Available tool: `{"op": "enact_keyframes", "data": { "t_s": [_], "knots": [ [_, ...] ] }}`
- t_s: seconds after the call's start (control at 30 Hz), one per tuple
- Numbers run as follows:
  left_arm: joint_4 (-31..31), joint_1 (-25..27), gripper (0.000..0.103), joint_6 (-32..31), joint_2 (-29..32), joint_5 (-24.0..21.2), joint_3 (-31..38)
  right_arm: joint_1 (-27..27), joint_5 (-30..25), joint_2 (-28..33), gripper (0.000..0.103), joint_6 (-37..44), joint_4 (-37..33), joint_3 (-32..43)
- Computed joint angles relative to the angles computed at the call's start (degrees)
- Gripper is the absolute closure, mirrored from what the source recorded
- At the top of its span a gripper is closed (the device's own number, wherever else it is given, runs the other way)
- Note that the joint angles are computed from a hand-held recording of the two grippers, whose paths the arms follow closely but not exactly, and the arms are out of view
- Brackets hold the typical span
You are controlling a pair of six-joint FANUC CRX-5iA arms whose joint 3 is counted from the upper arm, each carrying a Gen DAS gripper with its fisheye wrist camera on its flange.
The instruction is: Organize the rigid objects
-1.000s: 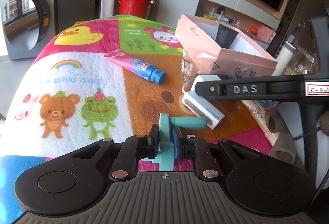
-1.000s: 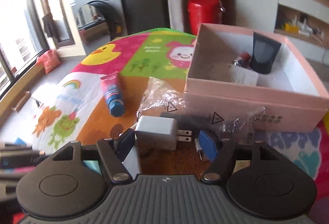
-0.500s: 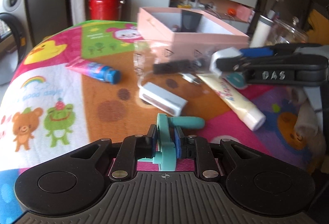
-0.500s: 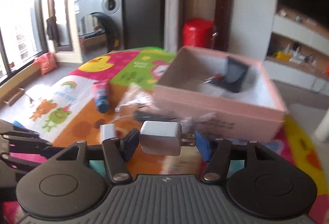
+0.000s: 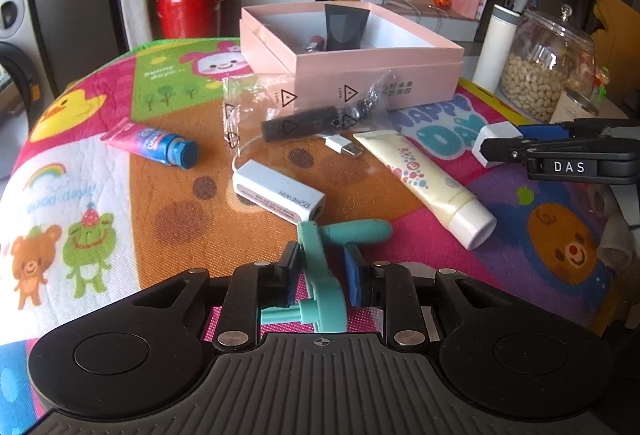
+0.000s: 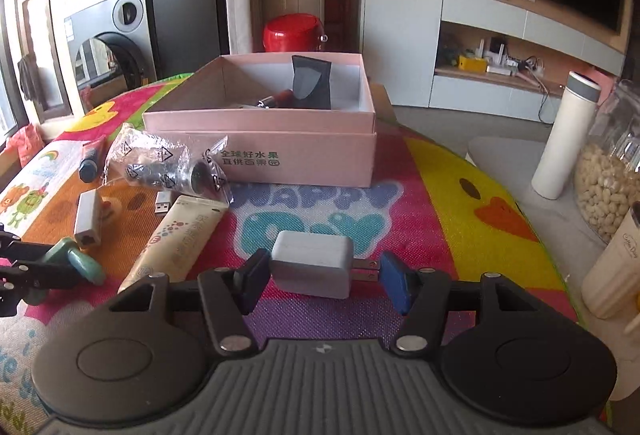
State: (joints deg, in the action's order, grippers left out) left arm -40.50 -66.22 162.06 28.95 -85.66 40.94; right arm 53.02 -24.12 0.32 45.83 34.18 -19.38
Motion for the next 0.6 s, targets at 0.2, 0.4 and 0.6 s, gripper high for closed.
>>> {"op": "enact_keyframes", "data": {
  "t_s": [0.2, 0.4, 0.6],
  "knots": [
    [-0.41, -0.35, 0.083, 1.50, -0.71, 0.60, -0.91, 0.05, 3.05, -2.38, 0.043, -0.57, 2.13, -2.77],
    [0.77, -0.82, 0.087, -0.27, -2.23, 4.85, -2.39, -1.72, 8.56, -6.16, 0.043, -8.77, 13.90, -8.66],
    [-1.59, -1.87, 0.088, -4.63, -1.19, 2.79, 2.06, -4.82, 13.73, -8.26, 0.043, -16.58, 23.82, -12.45]
  ]
}}
